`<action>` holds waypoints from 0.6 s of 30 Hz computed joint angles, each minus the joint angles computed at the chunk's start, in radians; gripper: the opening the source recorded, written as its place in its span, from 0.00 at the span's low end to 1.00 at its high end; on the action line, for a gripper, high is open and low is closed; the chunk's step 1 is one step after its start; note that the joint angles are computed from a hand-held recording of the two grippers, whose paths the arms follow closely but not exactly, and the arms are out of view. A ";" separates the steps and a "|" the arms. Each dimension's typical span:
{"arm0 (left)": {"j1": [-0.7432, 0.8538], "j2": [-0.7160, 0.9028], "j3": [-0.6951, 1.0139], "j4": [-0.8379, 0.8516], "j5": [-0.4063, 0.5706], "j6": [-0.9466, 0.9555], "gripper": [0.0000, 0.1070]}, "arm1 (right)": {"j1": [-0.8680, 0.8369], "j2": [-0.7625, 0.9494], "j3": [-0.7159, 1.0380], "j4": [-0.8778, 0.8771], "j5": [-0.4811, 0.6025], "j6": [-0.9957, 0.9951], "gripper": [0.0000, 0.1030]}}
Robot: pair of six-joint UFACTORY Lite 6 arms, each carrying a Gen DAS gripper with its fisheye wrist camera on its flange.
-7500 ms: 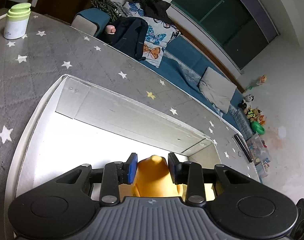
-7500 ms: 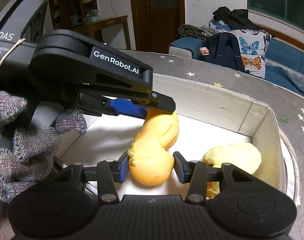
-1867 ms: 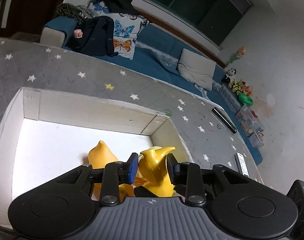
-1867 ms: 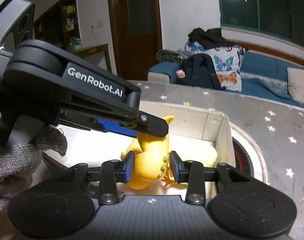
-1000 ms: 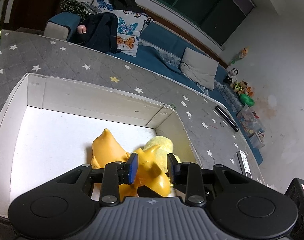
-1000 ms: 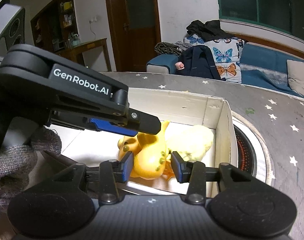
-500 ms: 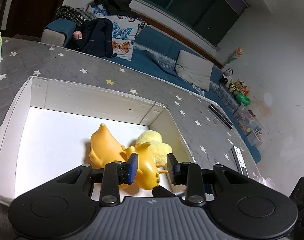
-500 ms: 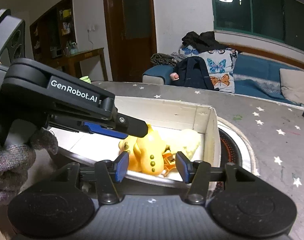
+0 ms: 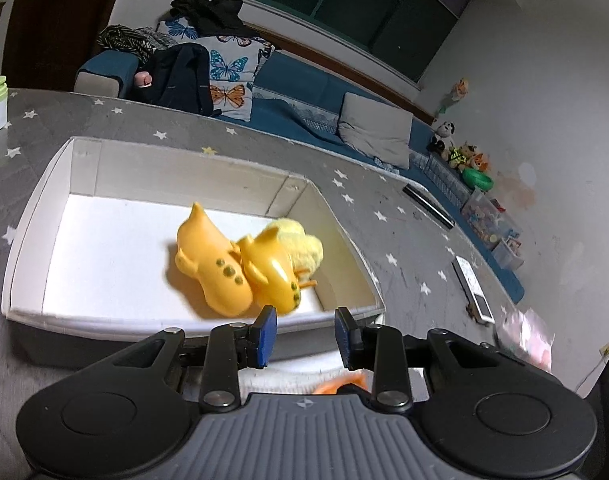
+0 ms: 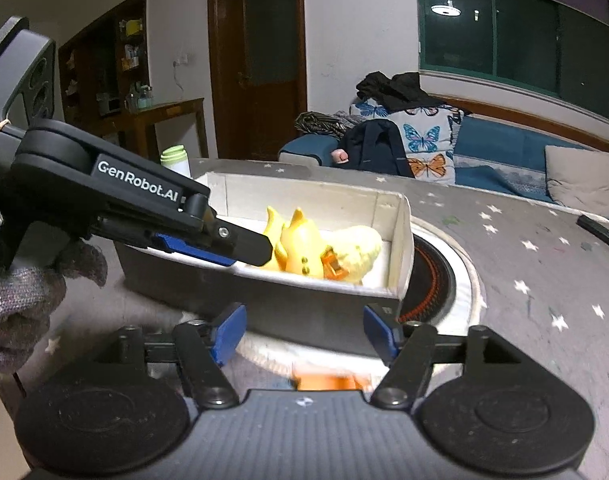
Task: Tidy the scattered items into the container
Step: 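Withdraw the right gripper from the box, then move the right gripper down toward the orange block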
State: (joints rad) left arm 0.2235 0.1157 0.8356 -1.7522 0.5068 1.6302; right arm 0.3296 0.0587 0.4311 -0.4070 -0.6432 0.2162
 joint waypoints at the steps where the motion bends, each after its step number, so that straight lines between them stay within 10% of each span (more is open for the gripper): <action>1: -0.003 -0.008 -0.015 -0.004 -0.001 0.006 0.32 | -0.002 -0.013 -0.021 0.008 -0.003 -0.005 0.67; 18: -0.095 0.046 -0.066 -0.004 -0.022 -0.003 0.33 | -0.066 0.056 -0.145 0.040 -0.082 -0.003 0.67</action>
